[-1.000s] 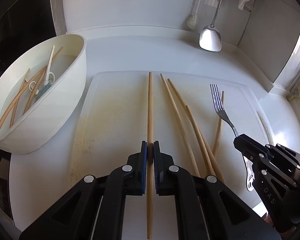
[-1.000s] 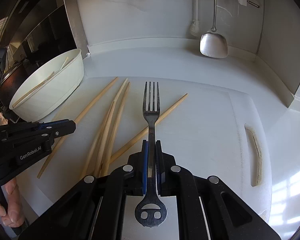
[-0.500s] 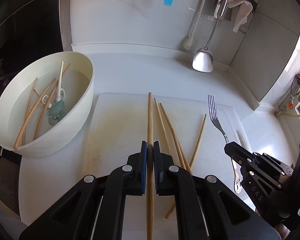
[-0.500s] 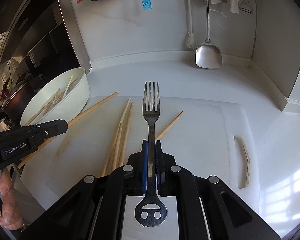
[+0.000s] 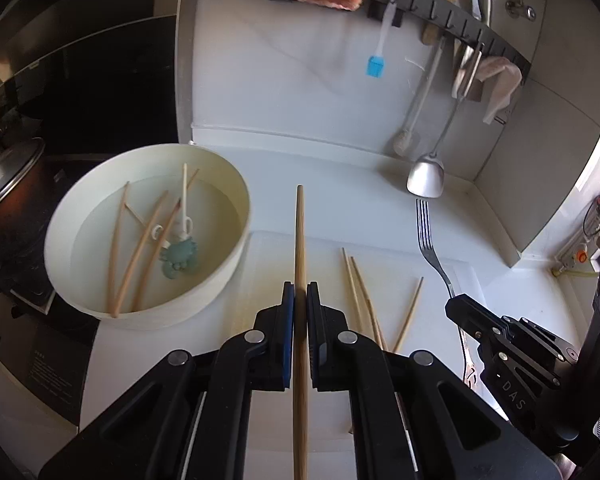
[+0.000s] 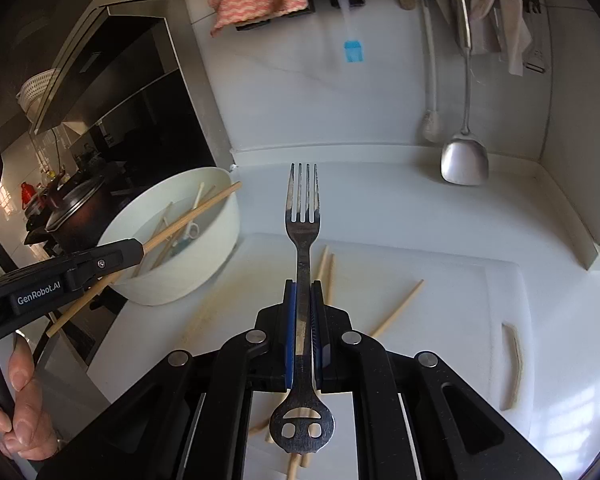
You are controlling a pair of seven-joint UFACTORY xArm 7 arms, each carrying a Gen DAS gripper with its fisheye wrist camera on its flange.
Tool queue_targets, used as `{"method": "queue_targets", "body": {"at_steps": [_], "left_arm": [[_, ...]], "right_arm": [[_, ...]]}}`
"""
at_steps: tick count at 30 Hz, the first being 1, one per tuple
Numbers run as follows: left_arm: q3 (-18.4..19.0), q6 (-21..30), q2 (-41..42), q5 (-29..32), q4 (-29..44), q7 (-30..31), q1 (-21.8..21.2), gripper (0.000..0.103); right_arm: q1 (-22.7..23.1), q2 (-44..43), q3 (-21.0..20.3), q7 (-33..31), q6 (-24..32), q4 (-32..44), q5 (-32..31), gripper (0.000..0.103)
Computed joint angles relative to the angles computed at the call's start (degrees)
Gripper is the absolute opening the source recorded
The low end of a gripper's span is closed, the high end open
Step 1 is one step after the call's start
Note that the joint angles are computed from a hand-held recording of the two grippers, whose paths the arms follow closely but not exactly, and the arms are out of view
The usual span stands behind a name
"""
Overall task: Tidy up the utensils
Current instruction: 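Carry the chopstick with the left tool while the right tool carries the fork to the basin, then open the left tool over the basin while the right tool releases the fork into it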
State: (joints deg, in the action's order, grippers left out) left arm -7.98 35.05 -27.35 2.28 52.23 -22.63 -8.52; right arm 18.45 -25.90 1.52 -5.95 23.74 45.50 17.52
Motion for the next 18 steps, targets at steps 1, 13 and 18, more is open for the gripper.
{"method": "queue_targets", "body": {"at_steps": [1, 13, 18], "left_arm": [[0.4, 0.13, -0.76, 0.42, -0.16, -0.01, 0.61, 0.007], [12.64, -0.62, 3.88, -4.41, 3.6, 17.36, 5.88, 0.007], [16.22, -1.09, 10.4, -11.3, 7.37, 27.81, 7.35, 0.007]], "right_arm": [[0.6, 0.97, 0.35, -0.12, 0.01, 1.3, 0.11, 0.007], [2.71, 25.35, 9.99, 15.6, 1.43, 25.27, -8.93, 0.007], [5.86, 35.55, 9.65, 26.08, 4.6, 36.16, -17.63, 0.007]]}}
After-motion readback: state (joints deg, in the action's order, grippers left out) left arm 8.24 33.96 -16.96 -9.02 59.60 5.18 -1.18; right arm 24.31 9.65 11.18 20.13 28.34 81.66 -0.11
